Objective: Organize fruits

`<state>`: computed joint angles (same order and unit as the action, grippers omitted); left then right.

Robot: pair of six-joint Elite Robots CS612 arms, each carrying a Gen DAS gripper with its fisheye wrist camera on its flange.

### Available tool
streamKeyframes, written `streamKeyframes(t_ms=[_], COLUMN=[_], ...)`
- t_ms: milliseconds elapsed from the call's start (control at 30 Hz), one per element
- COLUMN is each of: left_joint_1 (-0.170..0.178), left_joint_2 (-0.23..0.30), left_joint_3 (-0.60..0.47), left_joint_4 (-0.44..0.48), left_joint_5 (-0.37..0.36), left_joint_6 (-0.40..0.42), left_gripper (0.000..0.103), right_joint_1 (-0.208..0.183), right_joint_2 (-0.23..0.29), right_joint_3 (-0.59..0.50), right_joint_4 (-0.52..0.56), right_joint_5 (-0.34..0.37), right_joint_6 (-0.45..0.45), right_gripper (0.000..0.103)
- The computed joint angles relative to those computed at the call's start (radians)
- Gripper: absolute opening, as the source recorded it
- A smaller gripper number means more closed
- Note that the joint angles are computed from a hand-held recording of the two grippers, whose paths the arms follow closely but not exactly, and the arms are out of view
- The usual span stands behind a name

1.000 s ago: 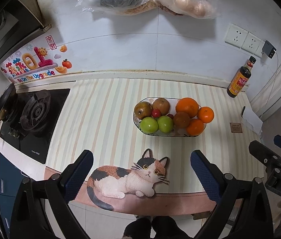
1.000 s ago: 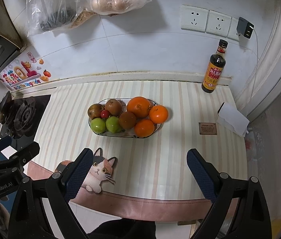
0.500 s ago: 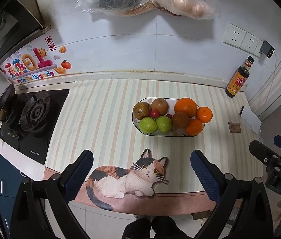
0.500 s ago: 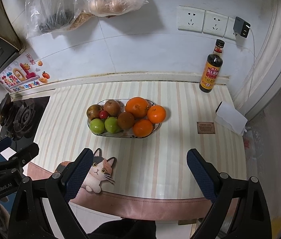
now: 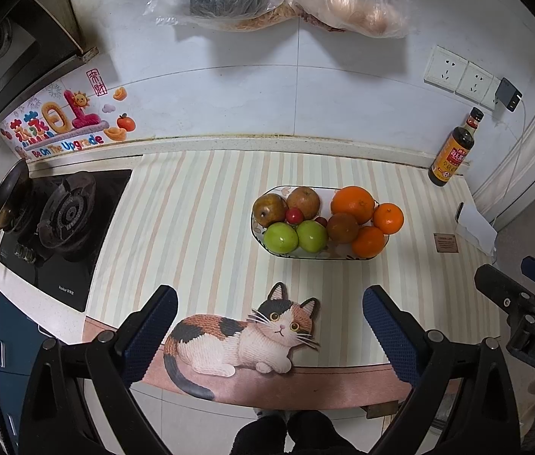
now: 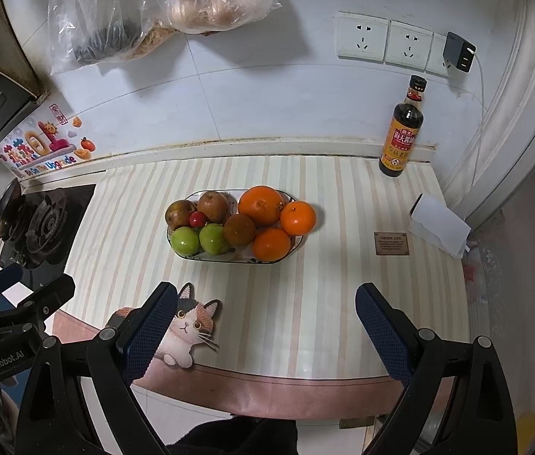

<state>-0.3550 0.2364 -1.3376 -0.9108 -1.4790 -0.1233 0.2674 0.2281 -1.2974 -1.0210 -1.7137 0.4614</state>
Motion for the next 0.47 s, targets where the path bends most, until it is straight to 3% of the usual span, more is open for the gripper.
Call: streamKeyframes(t_ms=[467], left_joint_1=[-0.003], left_joint_2=[0.0], left_joint_3=[-0.005], left_joint_4=[0.0], left_joint_5=[0.002], left_joint_6=[-0.003], left_gripper=[0.1], right_joint_1=[0.004], right_joint_2=[-0.005], right_joint_3=[0.006], right_joint_4=[0.005], right_joint_5=[0.001], right_joint_6=[0.003], right_gripper=[0.097])
